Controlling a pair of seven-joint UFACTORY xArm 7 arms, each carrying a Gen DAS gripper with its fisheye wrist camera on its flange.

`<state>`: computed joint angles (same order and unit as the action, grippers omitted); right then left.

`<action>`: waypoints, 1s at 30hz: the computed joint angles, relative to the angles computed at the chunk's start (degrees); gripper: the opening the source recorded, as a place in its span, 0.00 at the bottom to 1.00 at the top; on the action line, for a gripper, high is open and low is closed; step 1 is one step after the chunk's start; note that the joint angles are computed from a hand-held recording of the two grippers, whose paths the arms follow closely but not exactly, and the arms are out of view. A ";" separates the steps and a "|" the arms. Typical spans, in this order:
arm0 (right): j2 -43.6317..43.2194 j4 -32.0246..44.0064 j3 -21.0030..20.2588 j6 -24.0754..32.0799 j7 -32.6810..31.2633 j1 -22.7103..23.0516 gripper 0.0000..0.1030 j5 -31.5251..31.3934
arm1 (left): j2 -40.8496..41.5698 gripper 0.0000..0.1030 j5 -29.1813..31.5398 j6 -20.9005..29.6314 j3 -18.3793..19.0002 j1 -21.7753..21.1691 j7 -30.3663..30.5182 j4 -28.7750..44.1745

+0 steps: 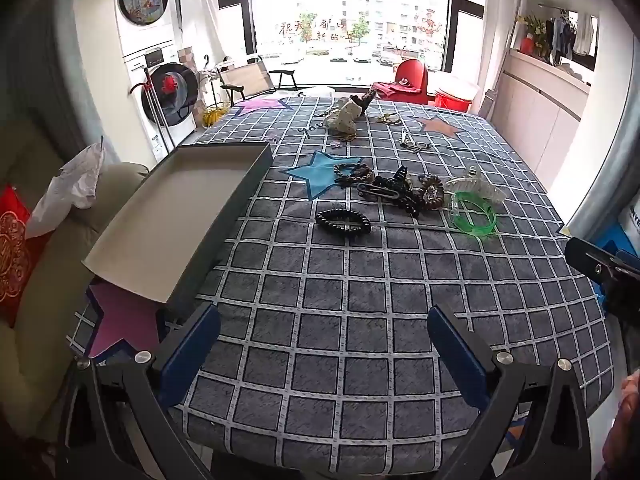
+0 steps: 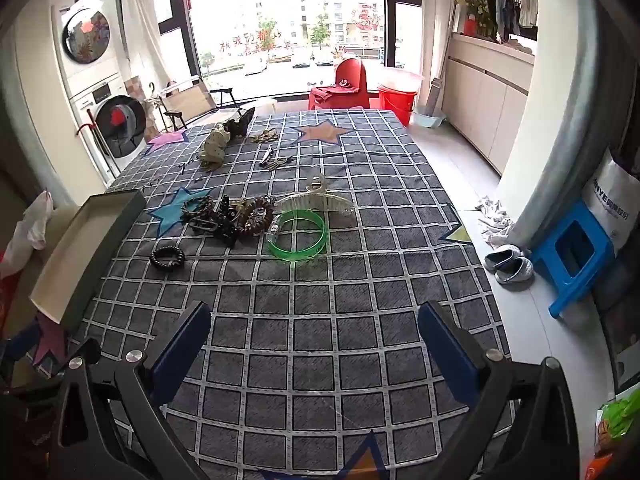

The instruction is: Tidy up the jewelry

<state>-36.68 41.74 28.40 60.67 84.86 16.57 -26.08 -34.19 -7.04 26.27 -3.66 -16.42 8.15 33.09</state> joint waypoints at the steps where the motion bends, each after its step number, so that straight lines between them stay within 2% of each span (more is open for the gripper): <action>1: -0.05 -0.09 -0.19 -0.13 -0.11 0.03 1.00 0.02 | -0.03 1.00 0.05 0.00 -0.05 0.03 -0.07 -0.01; 4: -0.17 -0.38 -0.75 -0.51 -0.54 -0.01 1.00 0.13 | -0.05 1.00 0.28 0.04 -0.25 0.17 -0.39 0.04; 6: 0.33 0.44 0.97 0.73 0.85 -0.04 1.00 -0.11 | 0.09 1.00 0.02 0.18 0.28 -0.05 0.05 0.13; 30: 0.29 0.37 0.39 0.71 1.51 0.41 1.00 -0.45 | 0.37 1.00 0.49 -0.02 -0.11 0.64 -0.46 -0.12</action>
<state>-36.39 42.11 28.80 61.38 86.37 16.98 -26.53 -33.82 -6.55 26.25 -3.77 -15.78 7.69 32.97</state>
